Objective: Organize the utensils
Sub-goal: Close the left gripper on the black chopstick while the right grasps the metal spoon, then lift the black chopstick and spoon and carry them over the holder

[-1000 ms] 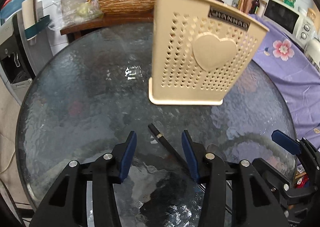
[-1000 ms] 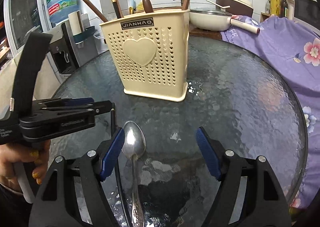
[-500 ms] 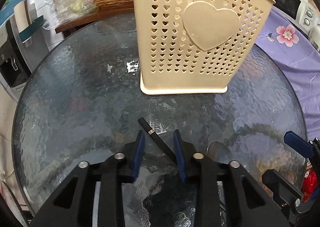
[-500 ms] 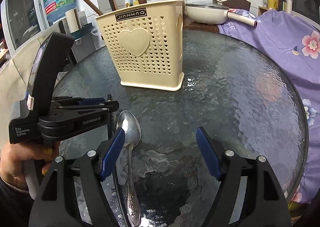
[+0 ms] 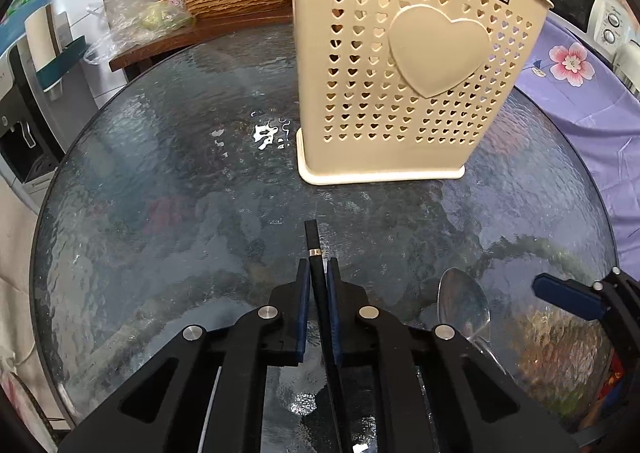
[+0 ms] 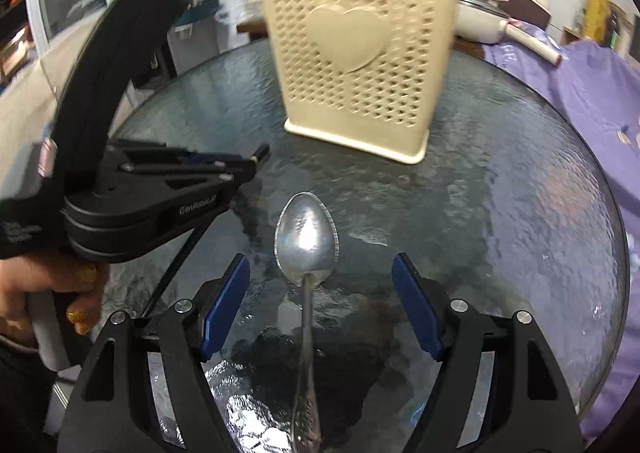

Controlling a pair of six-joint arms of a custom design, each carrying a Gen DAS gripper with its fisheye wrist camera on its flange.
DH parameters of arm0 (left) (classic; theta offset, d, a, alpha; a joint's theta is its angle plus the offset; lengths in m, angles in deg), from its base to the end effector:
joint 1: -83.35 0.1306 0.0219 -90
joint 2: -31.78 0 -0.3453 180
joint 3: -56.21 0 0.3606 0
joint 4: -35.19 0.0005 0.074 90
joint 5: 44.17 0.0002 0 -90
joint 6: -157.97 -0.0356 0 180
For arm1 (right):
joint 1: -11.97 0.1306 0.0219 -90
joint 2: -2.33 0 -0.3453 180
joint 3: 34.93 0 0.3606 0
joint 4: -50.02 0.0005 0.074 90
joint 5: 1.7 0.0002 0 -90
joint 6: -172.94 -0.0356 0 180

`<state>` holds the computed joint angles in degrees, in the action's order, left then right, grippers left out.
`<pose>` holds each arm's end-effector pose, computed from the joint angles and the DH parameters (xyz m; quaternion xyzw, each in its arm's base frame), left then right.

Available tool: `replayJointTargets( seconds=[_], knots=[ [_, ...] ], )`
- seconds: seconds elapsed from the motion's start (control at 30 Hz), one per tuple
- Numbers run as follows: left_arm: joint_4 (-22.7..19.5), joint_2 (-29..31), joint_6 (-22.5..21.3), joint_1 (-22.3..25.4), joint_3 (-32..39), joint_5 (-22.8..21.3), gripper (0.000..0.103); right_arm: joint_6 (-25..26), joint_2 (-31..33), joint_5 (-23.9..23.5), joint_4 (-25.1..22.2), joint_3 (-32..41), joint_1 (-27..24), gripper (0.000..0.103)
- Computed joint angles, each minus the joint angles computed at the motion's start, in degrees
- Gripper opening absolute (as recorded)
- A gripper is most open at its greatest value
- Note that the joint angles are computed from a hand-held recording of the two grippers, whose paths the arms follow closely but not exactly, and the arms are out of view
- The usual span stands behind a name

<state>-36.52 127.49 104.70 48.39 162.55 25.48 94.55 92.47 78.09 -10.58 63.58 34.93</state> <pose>0.3858 -0.2552 0.4466 -0.0588 0.9523 -0.0053 0.2994 0.4085 0.1794 0.4421 -0.3075 0.8913 0.1157 0.3125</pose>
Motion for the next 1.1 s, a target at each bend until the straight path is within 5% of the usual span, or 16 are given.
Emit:
replayJointTargets(
  seconds=[0.57, 0.77, 1.1],
  knots=[
    [0.6, -0.3, -0.5, 0.4, -0.5, 0.7, 0.008, 1.0, 6.6, 2.3, -4.7, 7.1, 2.4, 0.06],
    [0.8, -0.4, -0.2, 0.3, -0.6, 0.6, 0.008, 1.0, 8.2, 2.6, -4.9, 9.0, 3.8, 0.039],
    [0.7, 0.0, 0.5, 0.1, -0.2, 0.3, 0.007, 0.4, 7.6, 0.8, -4.1, 8.0, 3.2, 0.038]
  ],
)
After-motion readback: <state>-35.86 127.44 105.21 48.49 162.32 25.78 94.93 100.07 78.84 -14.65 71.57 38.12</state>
